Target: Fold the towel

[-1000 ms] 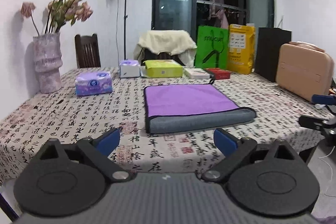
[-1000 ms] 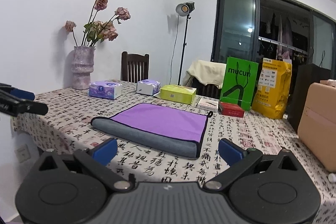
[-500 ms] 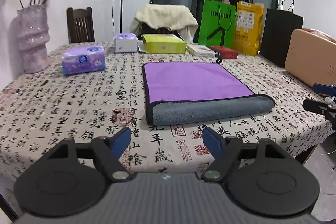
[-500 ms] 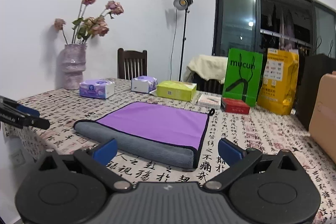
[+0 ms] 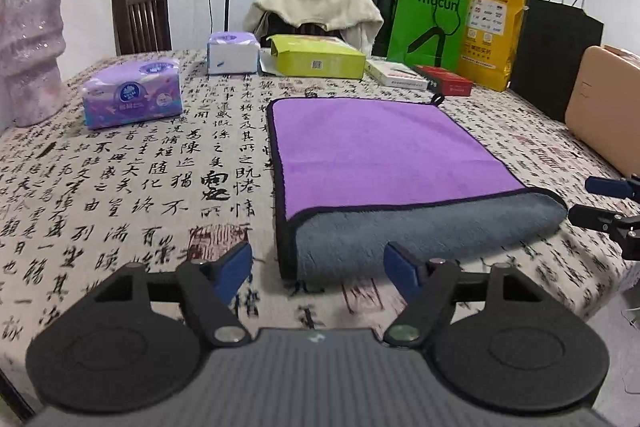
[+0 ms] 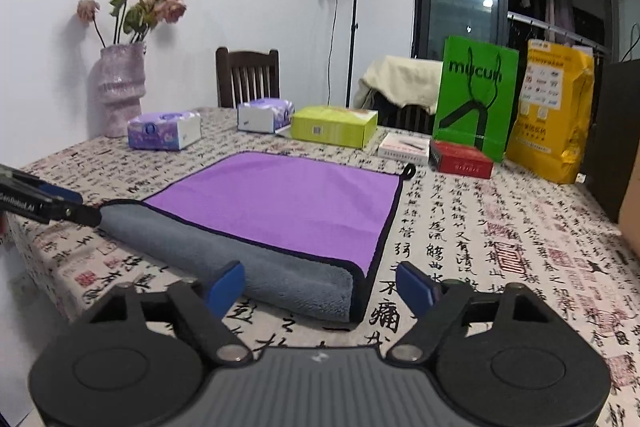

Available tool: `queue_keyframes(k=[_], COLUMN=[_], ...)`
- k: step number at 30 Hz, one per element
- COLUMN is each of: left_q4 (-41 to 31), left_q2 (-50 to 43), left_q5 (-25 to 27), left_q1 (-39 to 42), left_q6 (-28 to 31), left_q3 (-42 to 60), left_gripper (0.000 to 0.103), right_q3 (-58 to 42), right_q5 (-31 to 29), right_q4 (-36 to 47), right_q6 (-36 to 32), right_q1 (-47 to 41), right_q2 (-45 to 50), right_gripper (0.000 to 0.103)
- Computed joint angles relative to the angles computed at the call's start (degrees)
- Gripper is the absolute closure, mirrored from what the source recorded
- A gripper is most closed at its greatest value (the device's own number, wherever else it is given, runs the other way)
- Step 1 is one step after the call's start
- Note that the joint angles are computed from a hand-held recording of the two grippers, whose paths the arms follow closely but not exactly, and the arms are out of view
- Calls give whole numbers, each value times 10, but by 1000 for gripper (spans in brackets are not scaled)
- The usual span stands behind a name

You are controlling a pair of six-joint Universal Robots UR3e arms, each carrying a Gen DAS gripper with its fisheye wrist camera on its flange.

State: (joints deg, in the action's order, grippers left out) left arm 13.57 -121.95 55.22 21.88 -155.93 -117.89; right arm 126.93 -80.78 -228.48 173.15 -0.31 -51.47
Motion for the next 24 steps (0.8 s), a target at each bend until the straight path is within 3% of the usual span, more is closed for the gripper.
queue_keyframes(k=[4,7,13,17,21,24], left_q4=[-77,-103,-138,-155,-154,-153], left_q2=[-26,-39,-48,-46,-49,-38], left_q5=[12,4,5,0,3,0], left_q1=[-13,-14,-21,-20,-20,-17], left_q6=[-17,-18,-14,-16,-28,-26], left_q3=[74,104,133,139,143,132], left_gripper=[56,66,69,69,70,78], right_q3=[-55,-89,-137,-135,-121,-112], right_q5=[18,25,30,51,84,102], right_q4=[62,103,145,145,138,136], right_q6=[-3,-9,-8,-1,6,4], right_q1=[-10,-14,-24,-38,-54,-63], right_q2=[17,28,52,54,50,46], right_gripper=[43,58,64,86,86,86])
